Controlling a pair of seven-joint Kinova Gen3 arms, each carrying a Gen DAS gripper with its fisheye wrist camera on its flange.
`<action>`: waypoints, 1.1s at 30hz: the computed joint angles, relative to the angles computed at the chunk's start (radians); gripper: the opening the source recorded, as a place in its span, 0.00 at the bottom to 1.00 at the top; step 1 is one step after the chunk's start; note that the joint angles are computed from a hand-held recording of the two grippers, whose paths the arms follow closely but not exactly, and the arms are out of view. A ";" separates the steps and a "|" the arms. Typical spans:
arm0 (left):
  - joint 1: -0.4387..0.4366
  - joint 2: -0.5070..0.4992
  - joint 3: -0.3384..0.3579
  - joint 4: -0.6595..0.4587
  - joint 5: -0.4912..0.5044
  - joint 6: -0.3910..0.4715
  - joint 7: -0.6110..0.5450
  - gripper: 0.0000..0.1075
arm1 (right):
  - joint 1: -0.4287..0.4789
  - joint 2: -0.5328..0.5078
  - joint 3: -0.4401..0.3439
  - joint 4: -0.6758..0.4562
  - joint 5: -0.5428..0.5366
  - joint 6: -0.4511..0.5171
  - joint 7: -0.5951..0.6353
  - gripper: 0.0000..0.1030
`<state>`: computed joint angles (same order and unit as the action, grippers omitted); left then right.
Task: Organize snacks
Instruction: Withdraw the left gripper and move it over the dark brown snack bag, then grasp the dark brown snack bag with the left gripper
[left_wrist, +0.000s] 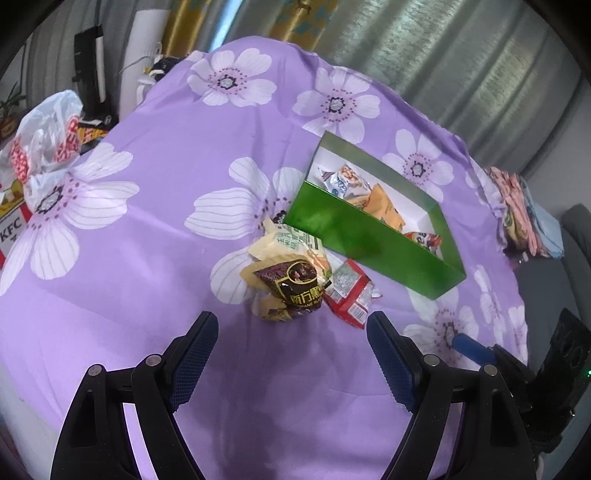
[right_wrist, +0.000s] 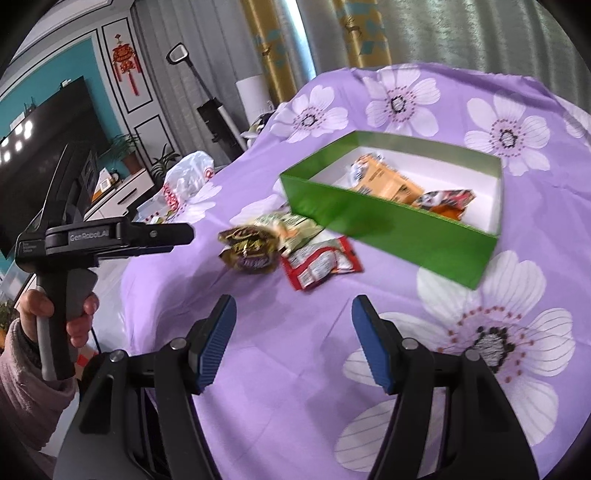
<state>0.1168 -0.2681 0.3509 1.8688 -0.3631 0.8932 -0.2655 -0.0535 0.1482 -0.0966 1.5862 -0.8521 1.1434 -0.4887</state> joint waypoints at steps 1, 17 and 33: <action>0.006 0.004 -0.018 0.005 0.014 -0.018 -0.019 0.77 | -0.005 0.002 -0.003 0.004 0.000 -0.004 -0.003 0.63; -0.032 0.019 -0.230 0.068 0.318 -0.207 -0.391 0.77 | -0.146 0.135 -0.106 -0.123 0.080 -0.054 -0.139 0.65; -0.040 0.080 -0.241 0.093 0.367 -0.263 -0.489 0.51 | -0.208 0.202 -0.146 -0.165 0.168 -0.103 -0.219 0.53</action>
